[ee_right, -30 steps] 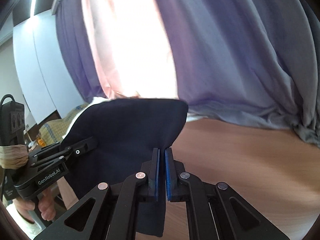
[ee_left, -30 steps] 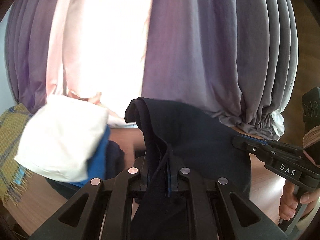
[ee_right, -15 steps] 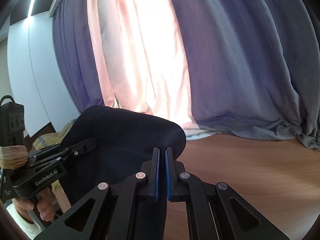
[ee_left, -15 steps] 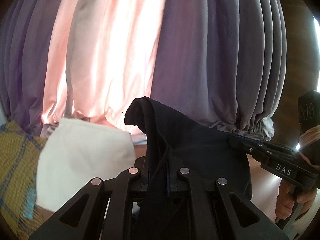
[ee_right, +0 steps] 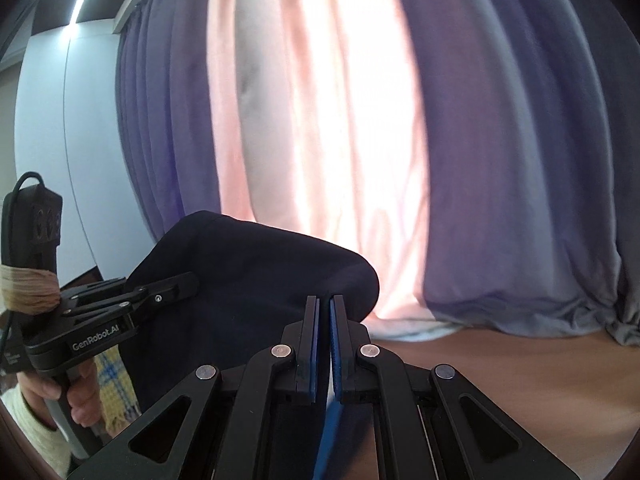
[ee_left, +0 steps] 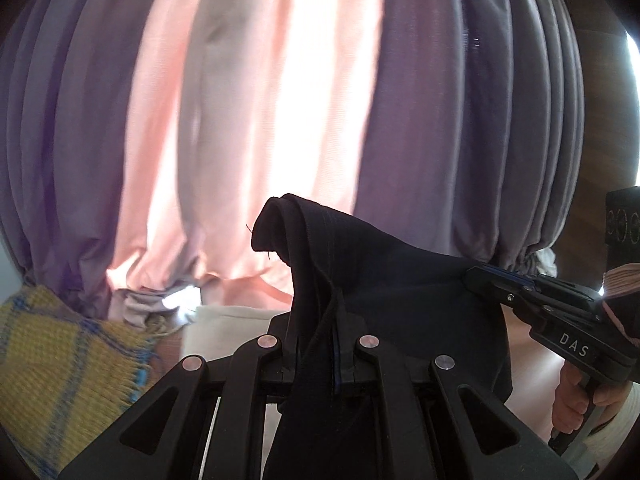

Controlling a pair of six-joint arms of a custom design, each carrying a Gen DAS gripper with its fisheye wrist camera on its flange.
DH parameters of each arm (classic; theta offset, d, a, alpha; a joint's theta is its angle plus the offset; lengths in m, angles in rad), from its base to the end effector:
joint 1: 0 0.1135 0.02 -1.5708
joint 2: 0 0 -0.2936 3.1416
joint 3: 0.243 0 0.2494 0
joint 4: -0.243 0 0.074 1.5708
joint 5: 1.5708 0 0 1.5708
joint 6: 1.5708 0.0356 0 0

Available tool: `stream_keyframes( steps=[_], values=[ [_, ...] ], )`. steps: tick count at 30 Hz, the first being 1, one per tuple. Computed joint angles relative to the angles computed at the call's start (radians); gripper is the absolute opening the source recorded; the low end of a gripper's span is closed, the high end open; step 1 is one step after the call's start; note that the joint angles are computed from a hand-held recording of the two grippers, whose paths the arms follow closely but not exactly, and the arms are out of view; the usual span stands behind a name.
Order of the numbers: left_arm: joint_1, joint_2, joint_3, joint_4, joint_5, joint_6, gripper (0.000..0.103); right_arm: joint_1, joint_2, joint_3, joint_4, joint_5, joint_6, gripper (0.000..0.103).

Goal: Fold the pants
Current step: 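Carry the shorts with both grippers onto the stack of folded clothes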

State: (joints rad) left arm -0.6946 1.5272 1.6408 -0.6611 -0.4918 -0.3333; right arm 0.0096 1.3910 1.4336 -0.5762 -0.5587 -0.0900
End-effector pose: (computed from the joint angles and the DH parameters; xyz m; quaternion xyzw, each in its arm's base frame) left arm 0.2650 -0.1989 0.4390 0.0347 0.8534 -0.0486 0.5179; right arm 0.2963 0.0217 0.4196 -0.1781 0.8270 0.2201 0.4857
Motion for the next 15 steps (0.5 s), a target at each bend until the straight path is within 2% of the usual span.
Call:
stream_keyframes(
  steps=[8, 15],
  values=[
    [0.161, 0.009, -0.026, -0.045, 0.147, 0.068, 0.011, 0.167, 0.086, -0.001, 0.055, 0.125, 0.065, 0.006],
    [0.199, 0.030, -0.123, -0.015, 0.221, 0.062, 0.011, 0.197, 0.141, -0.066, 0.078, 0.162, 0.065, 0.006]
  ],
)
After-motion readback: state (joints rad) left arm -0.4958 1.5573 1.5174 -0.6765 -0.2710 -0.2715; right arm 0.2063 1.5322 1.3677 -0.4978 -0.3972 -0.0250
